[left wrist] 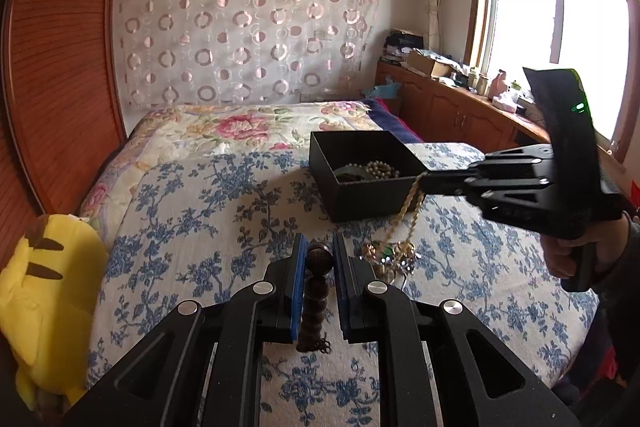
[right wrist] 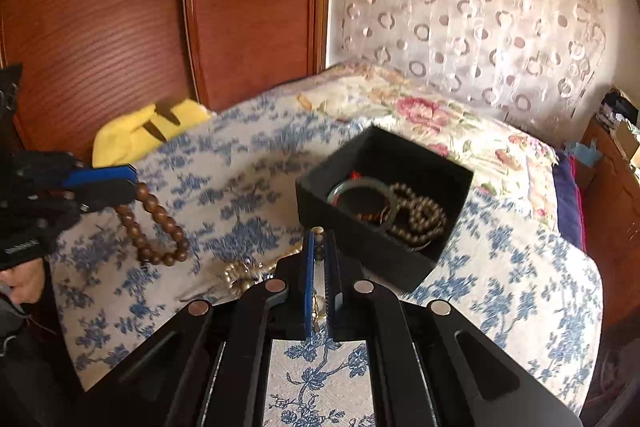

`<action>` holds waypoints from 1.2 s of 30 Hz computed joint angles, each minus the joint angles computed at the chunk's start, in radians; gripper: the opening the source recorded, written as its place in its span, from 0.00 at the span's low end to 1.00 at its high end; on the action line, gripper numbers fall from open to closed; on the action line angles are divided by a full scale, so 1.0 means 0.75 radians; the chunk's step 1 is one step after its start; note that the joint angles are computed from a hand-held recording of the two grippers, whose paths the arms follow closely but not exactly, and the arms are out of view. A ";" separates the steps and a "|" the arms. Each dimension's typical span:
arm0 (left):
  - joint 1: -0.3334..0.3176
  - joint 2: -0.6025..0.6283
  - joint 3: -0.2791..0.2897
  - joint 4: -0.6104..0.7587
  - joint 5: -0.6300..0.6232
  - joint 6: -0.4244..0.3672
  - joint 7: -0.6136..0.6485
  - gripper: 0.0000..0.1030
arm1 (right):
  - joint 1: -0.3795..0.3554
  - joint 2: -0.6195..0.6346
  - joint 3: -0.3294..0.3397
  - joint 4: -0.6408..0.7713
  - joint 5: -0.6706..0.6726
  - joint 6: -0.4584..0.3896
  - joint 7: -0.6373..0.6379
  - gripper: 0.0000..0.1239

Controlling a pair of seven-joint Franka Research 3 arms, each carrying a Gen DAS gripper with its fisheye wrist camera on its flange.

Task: Organize jewelry
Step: 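Reach the right gripper toward the gold hair clip while the left gripper holds the beads, then lift the gold chain necklace with the right gripper while the left gripper carries the beads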

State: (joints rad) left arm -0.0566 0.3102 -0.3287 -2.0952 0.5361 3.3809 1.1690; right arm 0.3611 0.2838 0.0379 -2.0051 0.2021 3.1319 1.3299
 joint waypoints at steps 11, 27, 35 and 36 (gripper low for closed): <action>-0.030 0.006 0.016 0.045 -0.010 -0.010 0.022 0.12 | 0.017 -0.106 -0.004 -0.043 -0.016 0.077 -0.007 0.04; -0.059 0.025 0.022 0.122 -0.038 -0.017 0.063 0.12 | 0.248 -0.196 -0.295 -0.052 -0.180 0.151 0.152 0.04; -0.046 0.047 -0.009 0.192 -0.029 -0.029 0.083 0.12 | 0.428 -0.202 -0.532 -0.041 -0.331 0.153 0.297 0.04; -0.030 0.055 -0.031 0.209 -0.022 -0.034 0.087 0.12 | 0.392 -0.203 -0.502 -0.036 -0.328 0.150 0.293 0.04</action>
